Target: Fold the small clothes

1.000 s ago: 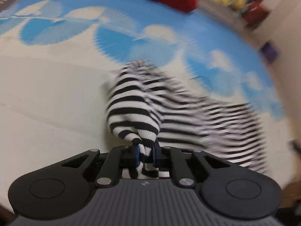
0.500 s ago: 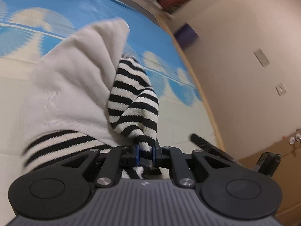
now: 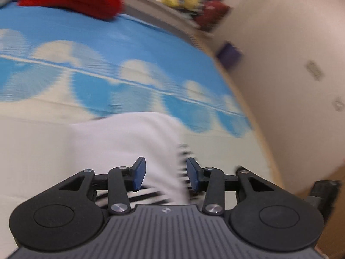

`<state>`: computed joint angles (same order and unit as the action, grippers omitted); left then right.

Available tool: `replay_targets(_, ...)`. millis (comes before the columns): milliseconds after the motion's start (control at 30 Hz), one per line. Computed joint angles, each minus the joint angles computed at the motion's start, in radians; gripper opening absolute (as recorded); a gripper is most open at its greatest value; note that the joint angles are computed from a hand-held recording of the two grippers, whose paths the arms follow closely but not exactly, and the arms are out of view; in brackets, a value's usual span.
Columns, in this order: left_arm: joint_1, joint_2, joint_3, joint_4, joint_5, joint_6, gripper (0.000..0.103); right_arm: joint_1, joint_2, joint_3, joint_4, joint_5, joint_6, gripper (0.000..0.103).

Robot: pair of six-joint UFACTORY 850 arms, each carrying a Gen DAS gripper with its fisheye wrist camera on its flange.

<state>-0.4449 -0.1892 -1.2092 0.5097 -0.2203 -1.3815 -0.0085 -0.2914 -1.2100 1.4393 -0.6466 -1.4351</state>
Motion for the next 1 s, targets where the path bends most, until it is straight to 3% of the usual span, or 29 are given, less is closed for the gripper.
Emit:
replay_targets(100,0.004,0.047,0.045,0.045,-0.065,-0.018,0.045,0.022,-0.045,-0.054,-0.185,-0.143,0.141,0.051)
replay_targets(333,-0.004,0.134,0.121,0.050,-0.140,0.080,0.045,0.129,-0.100,-0.111,-0.605,-0.076,0.432,0.050)
replay_targets(500,-0.019,0.164,0.148,0.021,-0.169,0.142,0.045,0.151,-0.128,-0.129,-0.712,-0.099,0.540,0.050)
replay_targets(700,-0.018,0.117,0.101,-0.103,-0.203,0.298,0.045,0.107,-0.109,-0.125,-0.691,-0.159,0.485,0.047)
replay_targets(733,-0.020,0.105,0.090,-0.112,-0.211,0.312,0.045,0.094,-0.112,-0.128,-0.688,-0.186,0.470,0.034)
replay_targets(767,-0.021,0.092,0.079,-0.122,-0.217,0.328,0.045,0.083,-0.122,-0.139,-0.687,-0.216,0.454,0.011)
replay_targets(800,-0.023,0.082,0.071,-0.128,-0.217,0.336,0.045,0.074,-0.123,-0.143,-0.677,-0.236,0.425,0.005)
replay_targets(867,-0.029,0.065,0.055,-0.142,-0.211,0.348,0.045,0.044,-0.100,-0.126,-0.582,-0.249,0.315,0.005)
replay_targets(1000,-0.039,0.031,0.023,-0.176,-0.194,0.379,0.045,-0.076,-0.062,-0.101,-0.245,-0.369,0.137,0.004)
